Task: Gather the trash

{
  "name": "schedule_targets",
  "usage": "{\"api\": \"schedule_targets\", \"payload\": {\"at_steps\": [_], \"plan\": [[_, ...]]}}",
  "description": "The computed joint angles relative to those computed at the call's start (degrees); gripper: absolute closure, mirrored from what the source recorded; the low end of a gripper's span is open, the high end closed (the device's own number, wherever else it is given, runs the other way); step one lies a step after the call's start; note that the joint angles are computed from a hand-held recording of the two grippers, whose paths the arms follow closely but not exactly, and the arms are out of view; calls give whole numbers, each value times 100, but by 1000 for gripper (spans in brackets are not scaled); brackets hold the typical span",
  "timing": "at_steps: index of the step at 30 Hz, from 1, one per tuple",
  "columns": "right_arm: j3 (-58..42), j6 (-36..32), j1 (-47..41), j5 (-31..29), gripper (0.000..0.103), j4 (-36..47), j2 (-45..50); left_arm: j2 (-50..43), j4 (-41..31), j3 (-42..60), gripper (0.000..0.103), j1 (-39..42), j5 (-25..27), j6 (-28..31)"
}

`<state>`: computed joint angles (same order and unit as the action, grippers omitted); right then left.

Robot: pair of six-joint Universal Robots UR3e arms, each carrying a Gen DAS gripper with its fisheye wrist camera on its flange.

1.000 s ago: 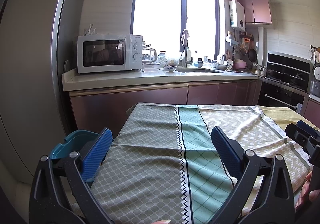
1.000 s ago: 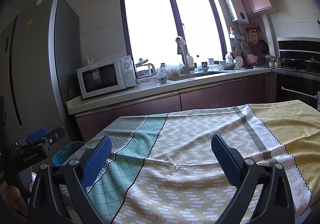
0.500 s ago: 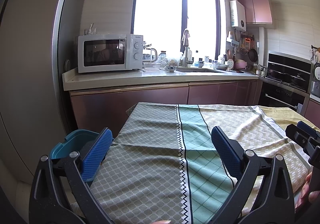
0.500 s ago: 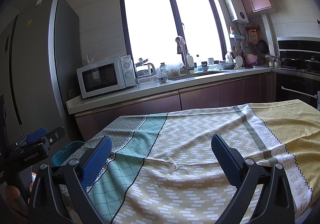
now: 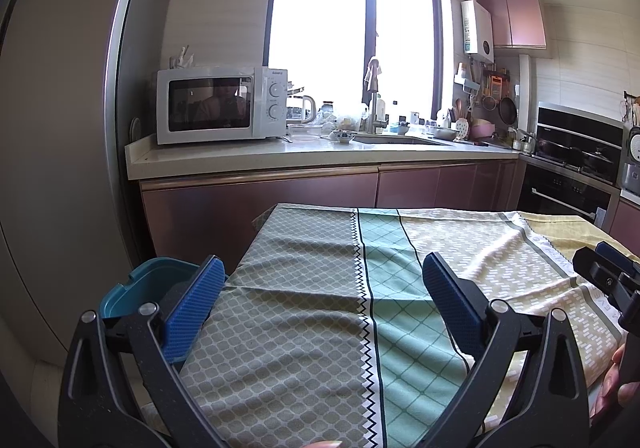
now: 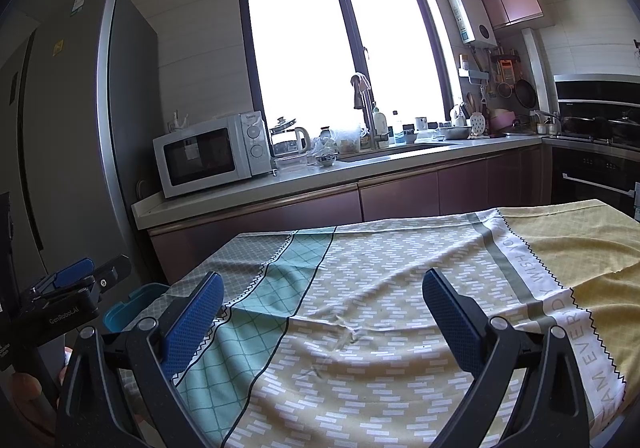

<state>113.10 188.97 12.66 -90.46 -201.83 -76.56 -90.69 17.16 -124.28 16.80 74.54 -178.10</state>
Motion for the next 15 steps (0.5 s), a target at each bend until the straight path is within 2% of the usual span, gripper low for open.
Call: {"api": "schedule_targets", "payload": {"at_steps": [15], "plan": [[-33, 3, 2, 6, 7, -4, 28, -7, -15, 19, 6, -13, 26, -15]]}}
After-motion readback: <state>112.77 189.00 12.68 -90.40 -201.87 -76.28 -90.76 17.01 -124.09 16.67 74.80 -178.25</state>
